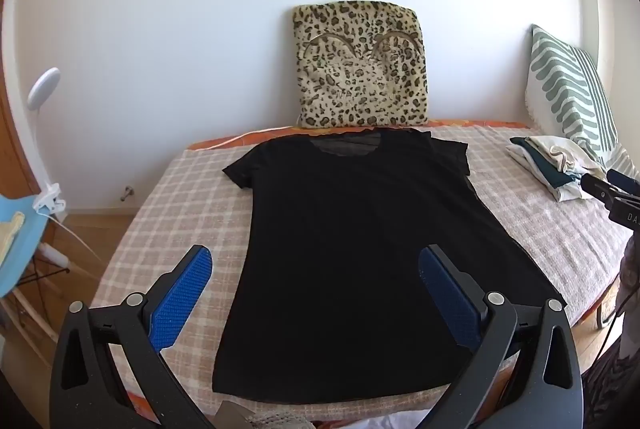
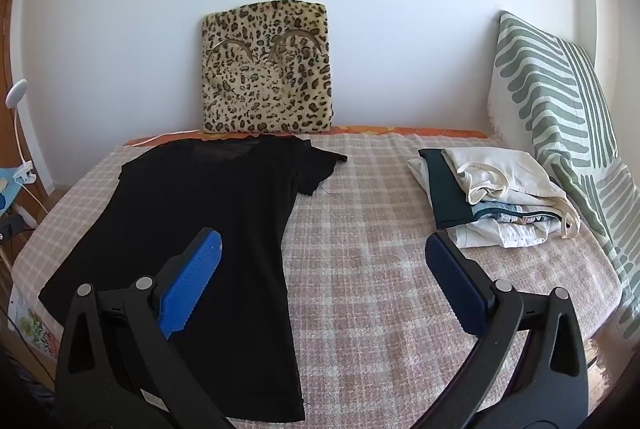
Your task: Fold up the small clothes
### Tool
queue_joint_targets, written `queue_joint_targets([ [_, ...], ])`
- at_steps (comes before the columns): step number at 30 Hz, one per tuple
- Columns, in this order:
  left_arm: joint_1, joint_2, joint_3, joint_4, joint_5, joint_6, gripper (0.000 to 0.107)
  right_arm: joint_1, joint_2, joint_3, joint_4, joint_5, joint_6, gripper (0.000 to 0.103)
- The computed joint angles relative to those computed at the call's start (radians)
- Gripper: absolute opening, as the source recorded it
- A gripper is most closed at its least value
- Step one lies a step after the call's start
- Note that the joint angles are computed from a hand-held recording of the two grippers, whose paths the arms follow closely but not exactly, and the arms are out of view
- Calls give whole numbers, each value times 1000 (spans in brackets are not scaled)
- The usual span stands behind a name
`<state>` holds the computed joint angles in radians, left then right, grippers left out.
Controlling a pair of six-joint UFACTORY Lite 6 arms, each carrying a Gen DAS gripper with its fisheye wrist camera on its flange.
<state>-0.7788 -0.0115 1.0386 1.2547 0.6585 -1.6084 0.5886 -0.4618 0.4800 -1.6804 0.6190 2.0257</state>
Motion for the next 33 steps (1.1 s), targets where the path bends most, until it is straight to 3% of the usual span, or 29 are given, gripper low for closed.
queue_joint_targets([
  [9, -1, -6, 40, -30, 26, 63, 103, 33, 41, 31, 32, 28, 0, 103],
  [16, -7, -19, -11, 26, 20, -28, 103, 49, 24, 33, 41, 40, -15, 103],
  [33, -5, -36, -20, 30, 13, -44, 103, 47, 2, 27, 72, 53, -52, 103],
])
